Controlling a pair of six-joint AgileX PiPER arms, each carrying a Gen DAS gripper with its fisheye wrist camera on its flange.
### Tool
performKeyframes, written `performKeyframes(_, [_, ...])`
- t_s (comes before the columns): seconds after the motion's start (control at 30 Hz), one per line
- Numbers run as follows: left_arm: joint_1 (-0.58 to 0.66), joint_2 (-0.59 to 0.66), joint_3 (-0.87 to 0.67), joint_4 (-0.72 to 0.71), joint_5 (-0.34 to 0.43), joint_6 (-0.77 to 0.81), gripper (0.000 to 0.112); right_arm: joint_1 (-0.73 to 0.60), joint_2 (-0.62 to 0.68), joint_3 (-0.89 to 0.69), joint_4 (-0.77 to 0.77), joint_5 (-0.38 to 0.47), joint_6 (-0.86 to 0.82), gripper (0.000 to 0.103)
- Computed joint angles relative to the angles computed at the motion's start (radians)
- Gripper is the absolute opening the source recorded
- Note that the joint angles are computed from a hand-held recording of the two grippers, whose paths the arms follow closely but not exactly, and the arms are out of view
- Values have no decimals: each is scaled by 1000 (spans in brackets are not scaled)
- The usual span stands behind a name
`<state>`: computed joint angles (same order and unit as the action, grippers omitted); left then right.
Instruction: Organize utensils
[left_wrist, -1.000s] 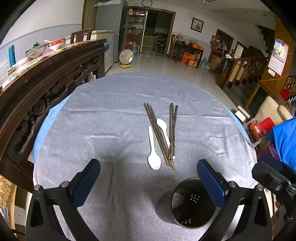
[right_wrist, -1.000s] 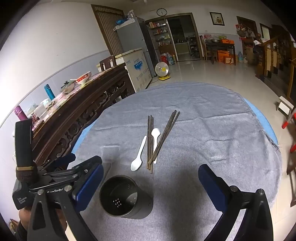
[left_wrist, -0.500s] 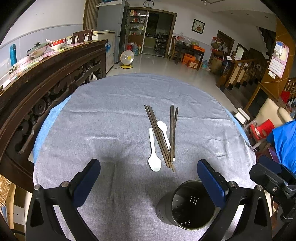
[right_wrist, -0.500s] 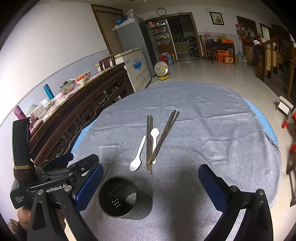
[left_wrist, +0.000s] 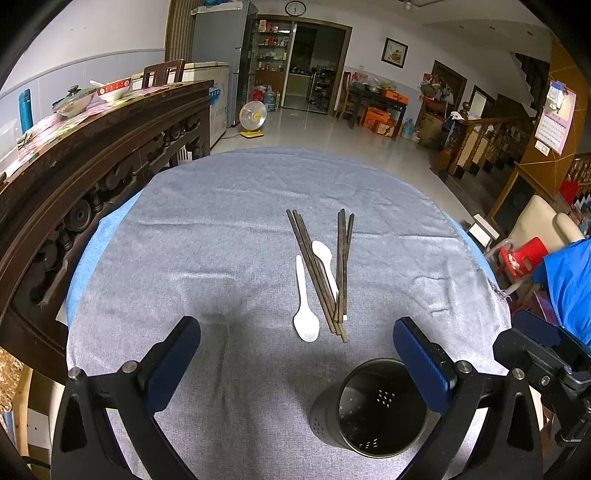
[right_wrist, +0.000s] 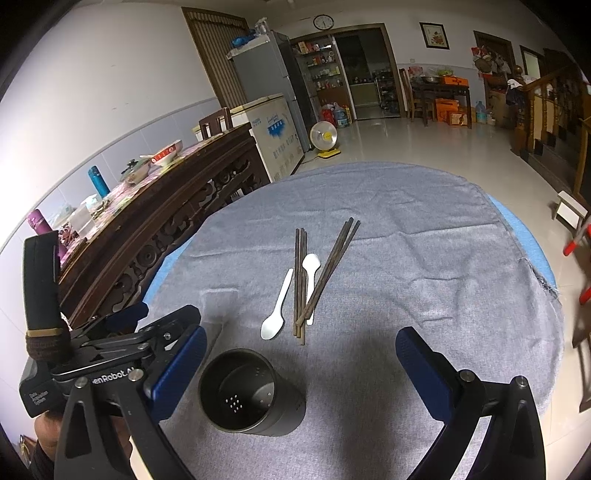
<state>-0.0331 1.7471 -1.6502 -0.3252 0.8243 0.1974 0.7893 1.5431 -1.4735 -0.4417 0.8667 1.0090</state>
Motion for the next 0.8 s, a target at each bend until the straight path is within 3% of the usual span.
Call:
performKeyframes(0.3, [-5,19,-37,26,30,-20,103,-7,16,-34,27,4,-34,103])
performKeyframes(0.8, [12,116,-146,30,74,-31,103,-122,62,-100,240,-17,-218,103])
